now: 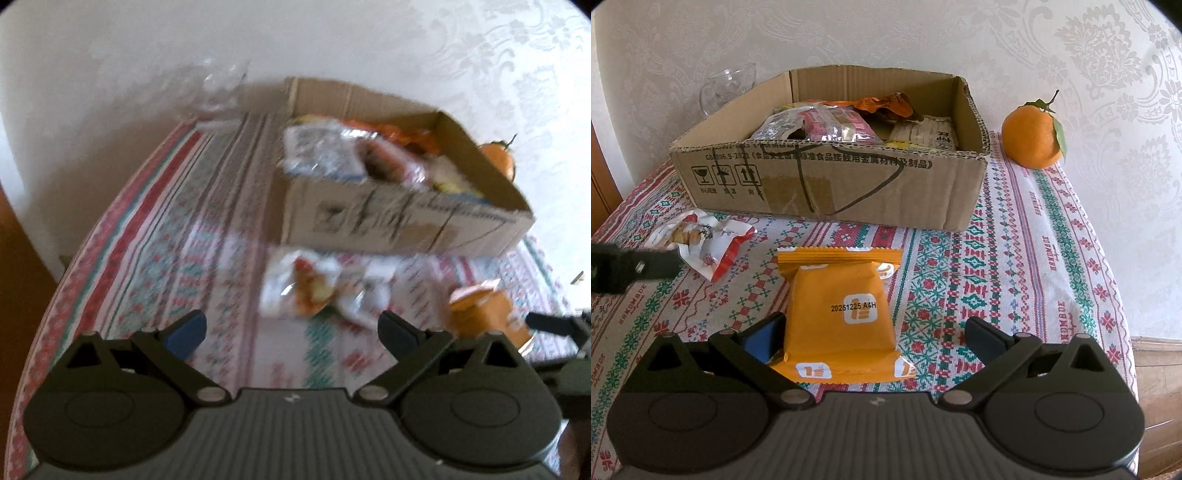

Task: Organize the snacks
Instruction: 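Grasp the white nut bag with the left tool while the right tool grasps the orange wafer pack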

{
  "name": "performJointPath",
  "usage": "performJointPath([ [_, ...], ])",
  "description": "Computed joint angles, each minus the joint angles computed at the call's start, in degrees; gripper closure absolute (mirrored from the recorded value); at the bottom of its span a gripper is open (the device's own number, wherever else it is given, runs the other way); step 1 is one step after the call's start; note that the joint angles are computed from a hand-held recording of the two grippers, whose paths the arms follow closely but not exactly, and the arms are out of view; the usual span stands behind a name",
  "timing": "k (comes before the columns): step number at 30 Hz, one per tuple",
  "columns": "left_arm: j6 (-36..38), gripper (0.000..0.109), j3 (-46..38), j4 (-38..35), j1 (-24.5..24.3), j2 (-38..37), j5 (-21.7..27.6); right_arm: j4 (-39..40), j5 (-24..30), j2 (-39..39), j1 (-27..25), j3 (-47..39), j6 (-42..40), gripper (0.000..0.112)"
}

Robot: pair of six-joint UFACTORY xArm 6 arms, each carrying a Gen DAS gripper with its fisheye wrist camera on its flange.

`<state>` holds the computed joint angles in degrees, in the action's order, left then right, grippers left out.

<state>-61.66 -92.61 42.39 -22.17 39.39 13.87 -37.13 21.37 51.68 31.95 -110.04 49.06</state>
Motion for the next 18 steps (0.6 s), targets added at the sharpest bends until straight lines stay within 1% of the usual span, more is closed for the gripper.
performJointPath([
  [5,3.42,0.010,-8.79,-3.02,-1.44,5.58,2.12,-0.09,-0.32,0.00,0.01,0.11,-0.04,0.009],
  [9,4.13,0.009,-13.66,-2.00,-2.67,8.60,7.87,0.63,-0.14,-0.01,0.03,0.04,-0.74,0.009],
  [10,3.67,0.009,-13.64,-1.32,-2.67,8.67,8.52,1.07,0.04,0.03,0.05,-0.11,-1.19,0.009],
  [12,2.09,0.009,-11.72,-0.41,-2.06,7.79,7.47,2.18,-0.13,0.10,0.03,-0.22,-2.68,0.009],
  [14,1.47,0.009,-9.88,-0.40,-1.46,6.64,8.03,2.12,-0.60,0.08,-0.04,-0.05,-2.82,0.009],
  [18,-2.40,0.009,-4.42,3.33,0.07,3.17,7.35,2.23,-0.75,0.02,-0.08,0.05,-2.94,0.009],
])
